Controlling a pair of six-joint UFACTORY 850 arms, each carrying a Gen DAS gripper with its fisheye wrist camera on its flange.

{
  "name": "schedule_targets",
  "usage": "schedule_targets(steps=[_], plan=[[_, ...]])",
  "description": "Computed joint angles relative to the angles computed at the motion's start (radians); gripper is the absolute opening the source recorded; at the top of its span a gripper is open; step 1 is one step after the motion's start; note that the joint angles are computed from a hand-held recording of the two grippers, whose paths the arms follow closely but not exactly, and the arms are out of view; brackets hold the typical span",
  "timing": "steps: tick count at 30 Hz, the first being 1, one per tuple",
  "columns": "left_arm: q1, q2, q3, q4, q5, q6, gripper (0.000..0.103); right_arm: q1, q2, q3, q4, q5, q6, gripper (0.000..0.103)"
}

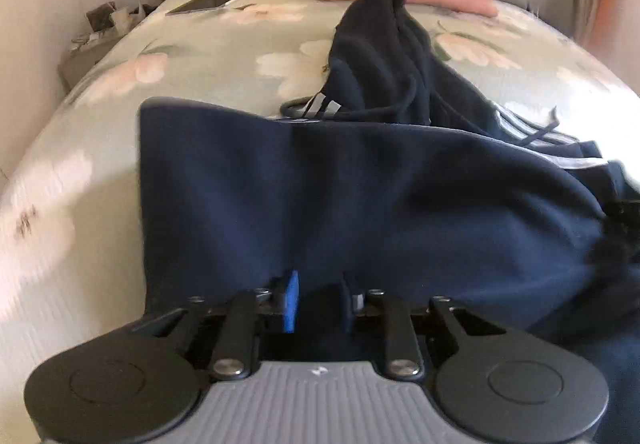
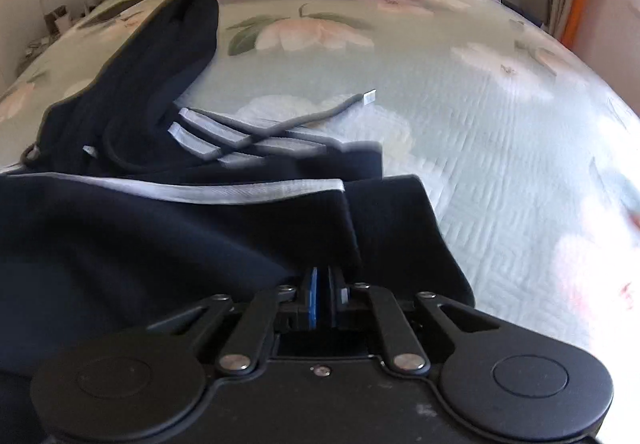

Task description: Fold large clothes

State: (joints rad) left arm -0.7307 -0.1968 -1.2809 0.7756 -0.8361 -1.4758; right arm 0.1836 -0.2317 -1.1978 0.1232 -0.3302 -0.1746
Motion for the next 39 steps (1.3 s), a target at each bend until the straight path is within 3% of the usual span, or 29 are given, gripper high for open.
schedule_targets(steps=[5, 9, 12, 14, 19, 21, 24, 26, 28, 29, 31, 34, 37, 39], plan=[[-0.029, 0.069, 0.062, -0.030, -0.009, -0.057, 0.025, 0.004, 0.003, -0.047, -0.052, -0.084, 0.096, 0.004], [-0.097, 0.136, 0.098, -0.045, -0.071, -0.073, 0.027, 0.010, 0.169, 0.081, 0.081, -0.074, -0.078, 0.009], [-0.134, 0.167, 0.136, -0.150, -0.135, -0.060, 0.028, 0.025, 0.195, 0.138, -0.008, -0.207, -0.012, 0.009], [-0.181, 0.221, 0.188, -0.132, -0.147, -0.141, 0.029, 0.010, 0.251, 0.208, 0.012, -0.214, -0.014, 0.009], [-0.258, 0.275, 0.207, -0.171, -0.203, -0.148, 0.028, -0.026, 0.345, 0.257, 0.006, -0.326, -0.012, 0.014], [-0.278, 0.283, 0.203, -0.172, -0.197, -0.121, 0.028, -0.031, 0.353, 0.245, 0.024, -0.335, -0.050, 0.014], [-0.282, 0.278, 0.183, -0.142, -0.182, -0.086, 0.028, -0.026, 0.347, 0.202, 0.169, -0.258, -0.188, 0.015], [-0.271, 0.260, 0.165, -0.111, -0.163, -0.070, 0.028, -0.012, 0.298, 0.144, 0.325, -0.189, -0.293, 0.018], [-0.244, 0.235, 0.145, -0.081, -0.134, -0.046, 0.030, 0.005, 0.226, 0.076, 0.501, -0.130, -0.390, 0.039], [-0.229, 0.219, 0.135, -0.066, -0.119, -0.031, 0.030, 0.016, 0.186, 0.041, 0.587, -0.095, -0.435, 0.042], [-0.198, 0.192, 0.125, -0.025, -0.079, -0.017, 0.032, 0.038, 0.089, -0.045, 0.742, -0.038, -0.535, 0.043], [-0.156, 0.164, 0.142, 0.035, 0.014, -0.075, 0.045, 0.069, -0.063, -0.203, 0.894, 0.020, -0.636, 0.043], [-0.135, 0.129, 0.166, 0.095, 0.057, -0.148, 0.050, 0.098, -0.216, -0.384, 0.880, 0.069, -0.580, 0.043], [-0.148, 0.131, 0.186, 0.164, 0.045, -0.232, 0.060, 0.105, -0.342, -0.538, 0.781, 0.073, -0.454, 0.043]])
